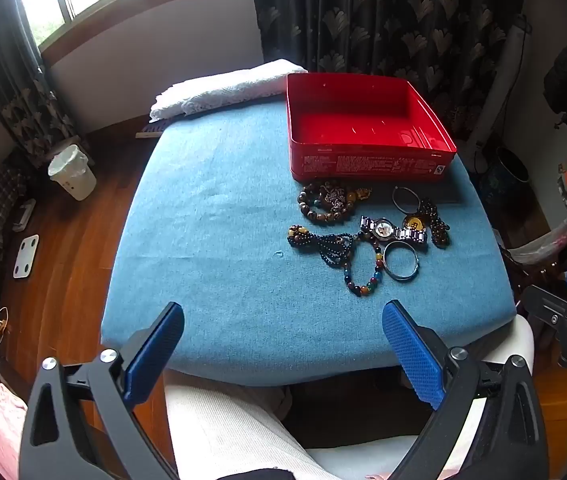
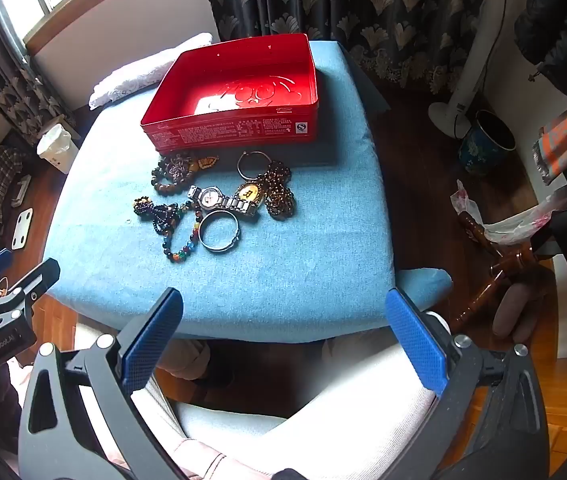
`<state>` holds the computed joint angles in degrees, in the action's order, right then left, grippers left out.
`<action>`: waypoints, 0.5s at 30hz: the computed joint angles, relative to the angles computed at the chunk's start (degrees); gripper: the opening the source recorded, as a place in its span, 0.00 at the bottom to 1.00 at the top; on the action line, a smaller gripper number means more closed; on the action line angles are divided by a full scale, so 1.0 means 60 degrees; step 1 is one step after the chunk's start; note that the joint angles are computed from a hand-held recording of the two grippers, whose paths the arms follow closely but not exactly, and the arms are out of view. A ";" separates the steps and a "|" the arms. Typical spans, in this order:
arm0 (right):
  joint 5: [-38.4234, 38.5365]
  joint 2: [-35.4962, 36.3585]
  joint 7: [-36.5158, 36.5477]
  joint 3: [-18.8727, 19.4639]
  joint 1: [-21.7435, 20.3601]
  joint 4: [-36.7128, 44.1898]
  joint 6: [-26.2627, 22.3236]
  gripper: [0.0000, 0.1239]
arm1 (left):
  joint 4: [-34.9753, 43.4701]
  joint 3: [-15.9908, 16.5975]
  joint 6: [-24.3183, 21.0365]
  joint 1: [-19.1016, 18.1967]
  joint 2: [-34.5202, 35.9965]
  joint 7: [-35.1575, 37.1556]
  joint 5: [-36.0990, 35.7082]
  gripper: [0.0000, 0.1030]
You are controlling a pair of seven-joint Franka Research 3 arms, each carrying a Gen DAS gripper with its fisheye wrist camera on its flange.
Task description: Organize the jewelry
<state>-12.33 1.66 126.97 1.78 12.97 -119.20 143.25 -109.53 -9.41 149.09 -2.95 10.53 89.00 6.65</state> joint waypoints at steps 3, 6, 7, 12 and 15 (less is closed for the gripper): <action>-0.0019 -0.0008 0.0004 0.0001 0.0007 0.0000 -0.0010 0.79 | -0.0014 0.0006 0.0019 -0.0008 -0.0005 -0.0032 0.0034 0.94; 0.0025 0.0009 -0.0005 -0.0004 0.0002 0.0018 -0.0032 0.79 | -0.0044 0.0000 0.0034 -0.0014 -0.0026 -0.0044 0.0047 0.94; 0.0012 0.0004 -0.0007 -0.0005 0.0004 0.0013 -0.0023 0.79 | -0.0065 -0.0002 0.0050 -0.0018 -0.0041 -0.0047 0.0051 0.94; -0.0008 -0.0004 -0.0007 -0.0004 0.0008 0.0011 -0.0037 0.79 | 0.0008 -0.0011 -0.0032 0.0008 0.0003 0.0035 -0.0043 0.94; 0.0032 0.0015 -0.0030 -0.0011 -0.0002 0.0022 -0.0027 0.79 | 0.0012 -0.0011 -0.0033 0.0010 0.0004 0.0041 -0.0057 0.94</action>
<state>-12.14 1.75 126.79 1.71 12.95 -119.07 143.09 -109.45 -9.47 148.90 -2.89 10.55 89.25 6.31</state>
